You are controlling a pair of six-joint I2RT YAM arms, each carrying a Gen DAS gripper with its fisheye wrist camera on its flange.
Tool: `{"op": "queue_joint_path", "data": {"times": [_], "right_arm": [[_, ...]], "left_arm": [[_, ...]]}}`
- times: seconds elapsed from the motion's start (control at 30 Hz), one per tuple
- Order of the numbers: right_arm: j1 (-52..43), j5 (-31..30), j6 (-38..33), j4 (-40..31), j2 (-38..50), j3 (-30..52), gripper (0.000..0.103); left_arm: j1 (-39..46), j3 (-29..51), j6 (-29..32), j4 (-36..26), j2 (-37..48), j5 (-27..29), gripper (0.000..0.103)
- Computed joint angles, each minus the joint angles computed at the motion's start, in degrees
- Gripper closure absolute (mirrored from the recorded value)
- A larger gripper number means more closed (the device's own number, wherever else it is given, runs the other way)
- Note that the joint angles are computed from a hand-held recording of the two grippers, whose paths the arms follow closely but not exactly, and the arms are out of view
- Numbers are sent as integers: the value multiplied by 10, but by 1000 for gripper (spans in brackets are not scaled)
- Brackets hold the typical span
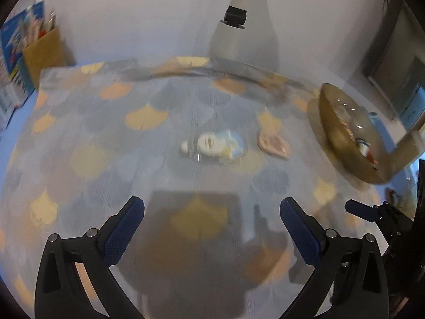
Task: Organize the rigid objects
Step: 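Move both tools back toward the tape dispenser and pink eraser, then grasp the clear tape dispenser with the left tool while the right tool grasps the pink eraser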
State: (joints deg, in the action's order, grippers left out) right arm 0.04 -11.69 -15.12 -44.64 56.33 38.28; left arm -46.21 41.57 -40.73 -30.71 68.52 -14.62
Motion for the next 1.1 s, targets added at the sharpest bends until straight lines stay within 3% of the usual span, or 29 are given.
{"op": "queue_joint_path", "data": {"times": [0.07, 0.13, 0.2, 0.43, 0.6, 0.67, 0.77, 0.87, 0.93, 1.07, 1.1], "right_arm": [[-11, -38, 3, 61, 63, 5, 25], [-12, -48, 11, 123, 118, 10, 26], [4, -16, 27, 173, 175, 26, 25], [37, 2, -15, 238, 232, 49, 26], [34, -17, -31, 242, 258, 70, 28], [40, -27, -42, 249, 264, 73, 47], [45, -46, -63, 249, 249, 63, 66], [49, -55, -76, 247, 226, 43, 68], [50, -56, -81, 244, 212, 33, 68], [57, -45, -65, 257, 218, 31, 68], [55, -46, -58, 257, 225, 37, 68]], "left_arm": [[14, 23, 27, 24, 54, 5, 2], [25, 43, 47, 49, 106, 7, 2], [33, 63, 63, 62, 148, 4, 2], [64, 84, 102, 112, 211, 20, 2], [92, 51, 119, 127, 176, 49, 2], [107, 32, 129, 120, 151, 56, 3], [120, -8, 160, 103, 102, 53, 2], [125, -50, 191, 57, 47, 14, 0], [150, -73, 181, 33, -1, 19, 1], [185, -82, 181, 24, -60, 122, 1], [177, -80, 177, 33, -58, 126, 1]]}}
